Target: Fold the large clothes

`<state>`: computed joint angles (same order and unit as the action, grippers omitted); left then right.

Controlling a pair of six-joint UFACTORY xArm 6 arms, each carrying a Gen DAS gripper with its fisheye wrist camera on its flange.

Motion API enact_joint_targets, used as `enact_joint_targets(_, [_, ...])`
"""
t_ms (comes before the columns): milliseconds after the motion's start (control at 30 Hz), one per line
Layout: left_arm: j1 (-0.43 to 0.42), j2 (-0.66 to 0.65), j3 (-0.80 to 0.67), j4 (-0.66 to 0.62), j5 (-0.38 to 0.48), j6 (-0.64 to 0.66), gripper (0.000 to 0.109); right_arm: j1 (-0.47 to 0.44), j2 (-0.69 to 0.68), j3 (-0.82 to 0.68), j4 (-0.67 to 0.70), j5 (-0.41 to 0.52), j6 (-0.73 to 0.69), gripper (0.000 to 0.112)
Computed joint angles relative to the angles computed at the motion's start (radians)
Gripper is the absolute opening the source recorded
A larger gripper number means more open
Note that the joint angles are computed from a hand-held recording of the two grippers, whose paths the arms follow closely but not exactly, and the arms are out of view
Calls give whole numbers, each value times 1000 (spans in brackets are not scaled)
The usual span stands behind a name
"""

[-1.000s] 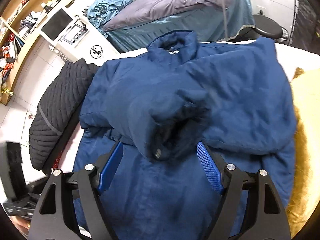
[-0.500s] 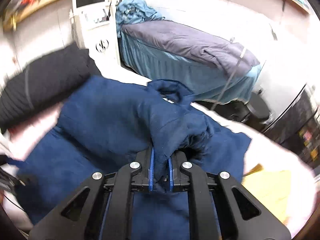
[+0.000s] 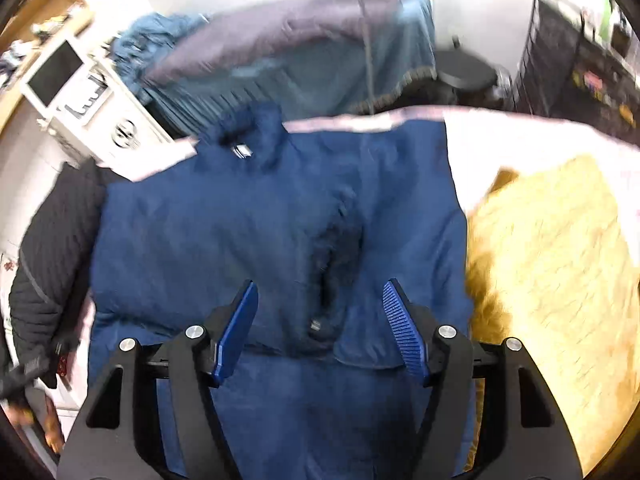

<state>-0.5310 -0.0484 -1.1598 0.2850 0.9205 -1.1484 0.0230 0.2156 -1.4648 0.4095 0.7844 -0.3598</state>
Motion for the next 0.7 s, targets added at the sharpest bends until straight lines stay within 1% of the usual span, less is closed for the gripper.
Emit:
enact_joint_targets(67, [5,64,-68,40,-10,11,96,28,8,-13,9,18,-79,71])
enact_joint_targets(100, [4,110,-114,52,-17,38,96,42,22,-25,0,28,-105,71])
enact_joint_targets(167, [4,193,-199,37,-7,114,96,70,39,-27,-25,15,-108,71])
enact_joint_targets(200, [4,253,-261,18,11,160,96,81,62,-40,-31,15,-108,71])
enact_joint_targets(267, [5,323,-330,2,38,195,96,86,96,-57,-51,35,-91,71])
enact_joint_targets(367, [18,387,-378,-28,58,227,96,95,190,-129,-167,80,18,71])
enact_joint_targets(433, [36,421,-388,-66,58,256,96,90,252,-191,-195,135,62,71])
enact_joint_targets(533, [56,456,-388,-108,49,286,97,97,301,-235,-226,157,63,72])
enact_joint_targets(633, [59,496,-410,-105,46,305,98,115,357,-287,-289,191,74,76])
enact_joint_targets(700, [54,525,-435,-84,62,308,98,121,396,-330,-303,209,97,79])
